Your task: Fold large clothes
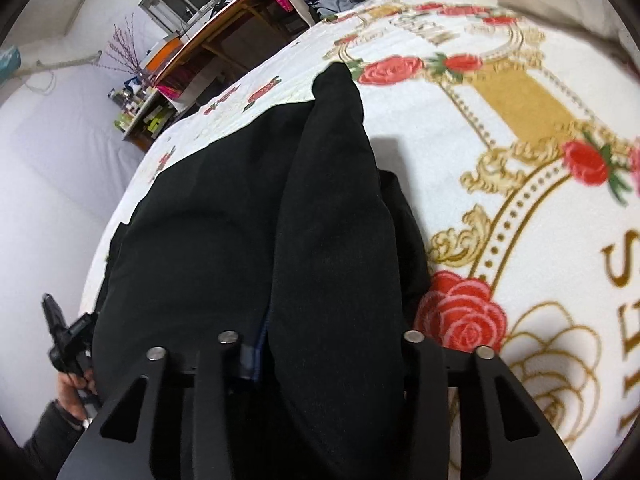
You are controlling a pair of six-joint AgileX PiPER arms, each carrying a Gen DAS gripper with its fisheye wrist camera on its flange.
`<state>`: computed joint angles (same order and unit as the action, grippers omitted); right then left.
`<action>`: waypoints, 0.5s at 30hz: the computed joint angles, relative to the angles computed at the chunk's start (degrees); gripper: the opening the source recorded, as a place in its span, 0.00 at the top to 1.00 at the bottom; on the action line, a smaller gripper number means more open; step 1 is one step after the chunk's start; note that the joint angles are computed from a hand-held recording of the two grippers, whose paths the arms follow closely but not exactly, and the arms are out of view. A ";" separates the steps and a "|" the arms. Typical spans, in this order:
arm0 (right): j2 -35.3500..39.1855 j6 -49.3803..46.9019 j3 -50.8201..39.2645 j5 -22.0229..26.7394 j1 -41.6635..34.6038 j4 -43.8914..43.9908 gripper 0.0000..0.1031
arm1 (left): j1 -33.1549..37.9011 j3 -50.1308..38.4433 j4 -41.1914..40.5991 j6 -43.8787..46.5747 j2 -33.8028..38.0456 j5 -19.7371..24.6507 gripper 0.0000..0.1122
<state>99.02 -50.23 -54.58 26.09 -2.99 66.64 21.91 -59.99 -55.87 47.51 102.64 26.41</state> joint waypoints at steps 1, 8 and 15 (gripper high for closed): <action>-0.87 2.63 -0.05 -0.38 0.38 -2.27 0.66 | 0.06 -0.06 1.25 -1.13 -0.88 0.32 0.70; -9.32 19.10 -0.53 0.52 2.33 -18.80 0.74 | 1.11 -1.60 8.89 -6.01 -7.78 4.96 0.77; -19.43 30.70 0.59 4.23 4.28 -28.61 0.75 | 4.99 -2.28 11.19 -7.04 -16.76 13.38 0.79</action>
<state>79.59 -19.53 -53.99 30.32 1.29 38.02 26.90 -62.27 -44.68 40.47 85.88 39.79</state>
